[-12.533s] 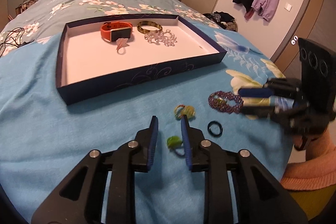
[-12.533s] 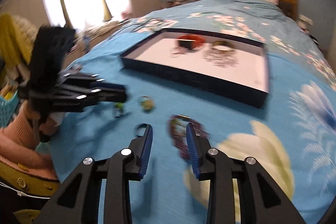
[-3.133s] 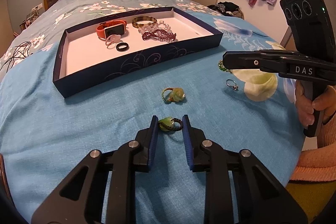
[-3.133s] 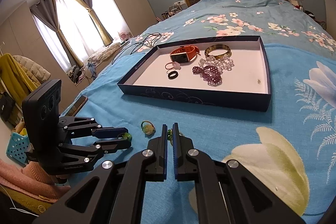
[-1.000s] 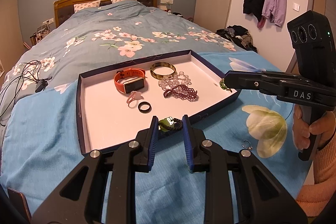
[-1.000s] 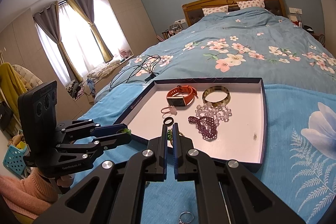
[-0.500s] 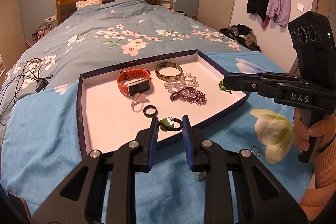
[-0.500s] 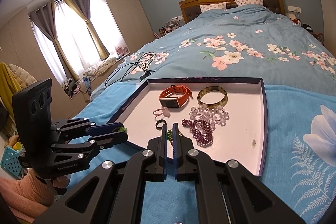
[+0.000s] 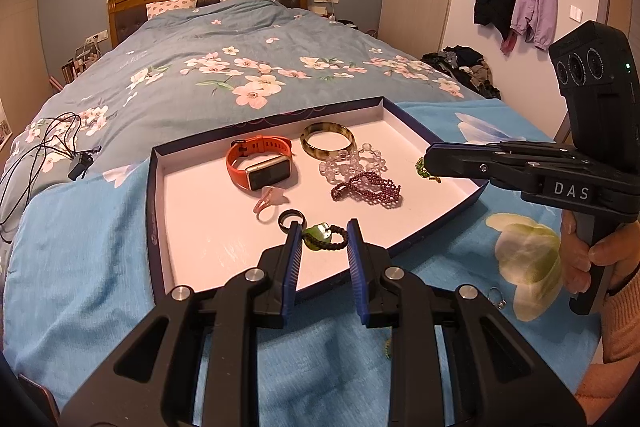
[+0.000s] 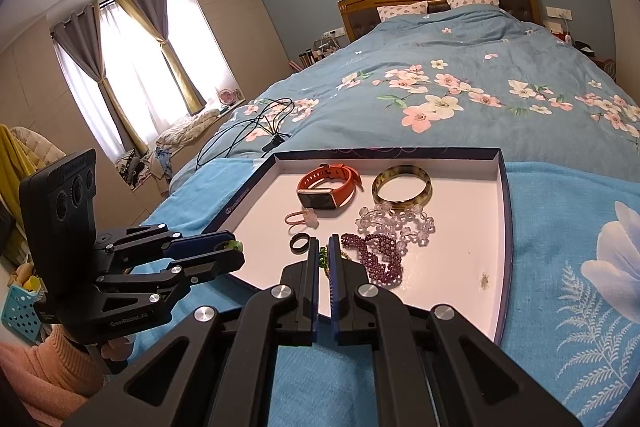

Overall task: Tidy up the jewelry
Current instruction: 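Carry the green hair tie and green ring into the box with both tools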

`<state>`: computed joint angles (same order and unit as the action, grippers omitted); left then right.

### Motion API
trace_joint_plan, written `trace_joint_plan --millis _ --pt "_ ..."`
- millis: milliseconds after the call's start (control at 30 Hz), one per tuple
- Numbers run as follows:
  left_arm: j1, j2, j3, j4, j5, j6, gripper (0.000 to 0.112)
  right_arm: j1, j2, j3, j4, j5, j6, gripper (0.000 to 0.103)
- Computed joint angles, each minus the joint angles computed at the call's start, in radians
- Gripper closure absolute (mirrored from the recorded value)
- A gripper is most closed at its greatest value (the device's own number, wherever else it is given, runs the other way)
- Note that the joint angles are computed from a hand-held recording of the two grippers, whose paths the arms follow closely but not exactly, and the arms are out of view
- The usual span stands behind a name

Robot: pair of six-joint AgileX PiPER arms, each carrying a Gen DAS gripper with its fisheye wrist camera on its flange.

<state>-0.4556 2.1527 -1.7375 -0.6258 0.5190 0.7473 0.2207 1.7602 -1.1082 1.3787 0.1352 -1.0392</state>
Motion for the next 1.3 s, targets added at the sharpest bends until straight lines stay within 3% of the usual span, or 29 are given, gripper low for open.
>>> trace_joint_plan --millis 533,800,1300 --pt "-0.002 0.041 -0.048 0.037 0.010 -0.039 0.089 -0.009 0.031 -0.031 -0.066 0.010 0.067 0.100" --pt "-0.008 0.058 -0.077 0.074 0.017 -0.078 0.089 -0.011 0.052 -0.062 -0.172 0.018 0.170 0.100" --pt "-0.013 0.078 -0.105 0.104 0.024 -0.111 0.089 -0.026 0.084 -0.089 -0.175 0.040 0.182 0.100"
